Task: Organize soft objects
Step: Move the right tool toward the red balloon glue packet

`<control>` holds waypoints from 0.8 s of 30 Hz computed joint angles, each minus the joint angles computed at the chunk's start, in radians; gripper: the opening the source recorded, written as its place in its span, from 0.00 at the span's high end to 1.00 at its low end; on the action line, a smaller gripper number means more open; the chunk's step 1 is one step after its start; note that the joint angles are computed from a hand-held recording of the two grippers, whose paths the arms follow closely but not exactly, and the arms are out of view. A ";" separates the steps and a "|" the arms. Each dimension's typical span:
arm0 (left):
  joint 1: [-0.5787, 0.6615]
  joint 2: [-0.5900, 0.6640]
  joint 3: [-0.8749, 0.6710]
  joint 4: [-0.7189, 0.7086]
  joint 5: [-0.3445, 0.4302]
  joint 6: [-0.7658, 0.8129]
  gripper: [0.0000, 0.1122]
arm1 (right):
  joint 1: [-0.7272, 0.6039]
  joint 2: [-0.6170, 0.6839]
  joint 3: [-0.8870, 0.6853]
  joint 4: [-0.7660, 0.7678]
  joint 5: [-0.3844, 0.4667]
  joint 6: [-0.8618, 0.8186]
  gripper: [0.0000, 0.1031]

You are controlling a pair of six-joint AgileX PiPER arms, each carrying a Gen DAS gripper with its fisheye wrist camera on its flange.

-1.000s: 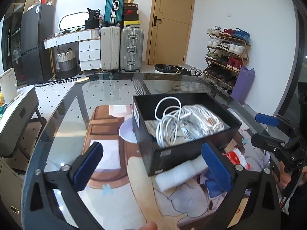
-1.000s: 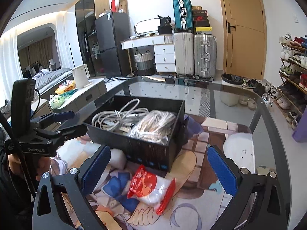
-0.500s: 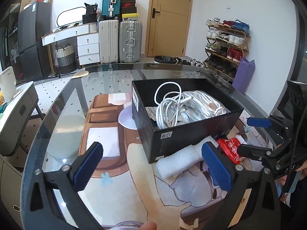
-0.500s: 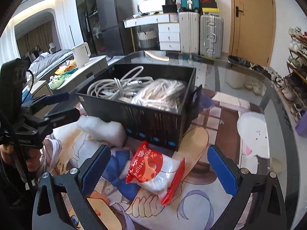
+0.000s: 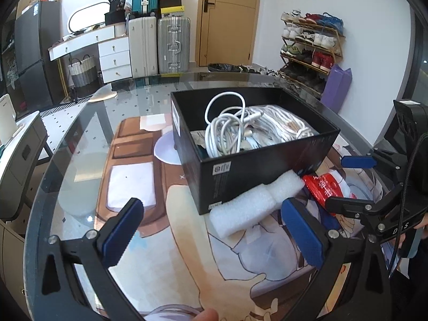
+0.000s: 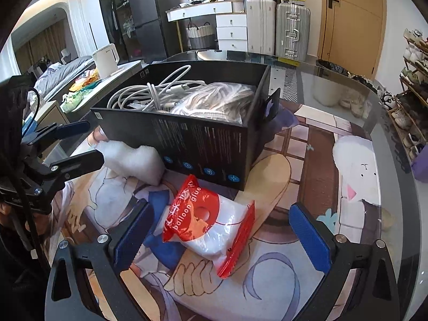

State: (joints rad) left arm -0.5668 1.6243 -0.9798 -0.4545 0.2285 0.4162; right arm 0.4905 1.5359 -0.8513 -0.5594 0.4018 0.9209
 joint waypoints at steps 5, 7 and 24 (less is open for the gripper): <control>0.016 0.003 0.000 -0.096 0.021 0.091 0.08 | -0.006 0.007 0.000 0.024 0.008 -0.028 0.01; 0.016 0.005 -0.003 -0.086 0.025 0.079 0.08 | -0.014 0.012 0.001 0.037 0.001 -0.040 0.01; 0.014 0.010 -0.010 -0.084 0.038 0.088 0.08 | 0.012 0.075 -0.029 0.017 0.034 -0.025 0.01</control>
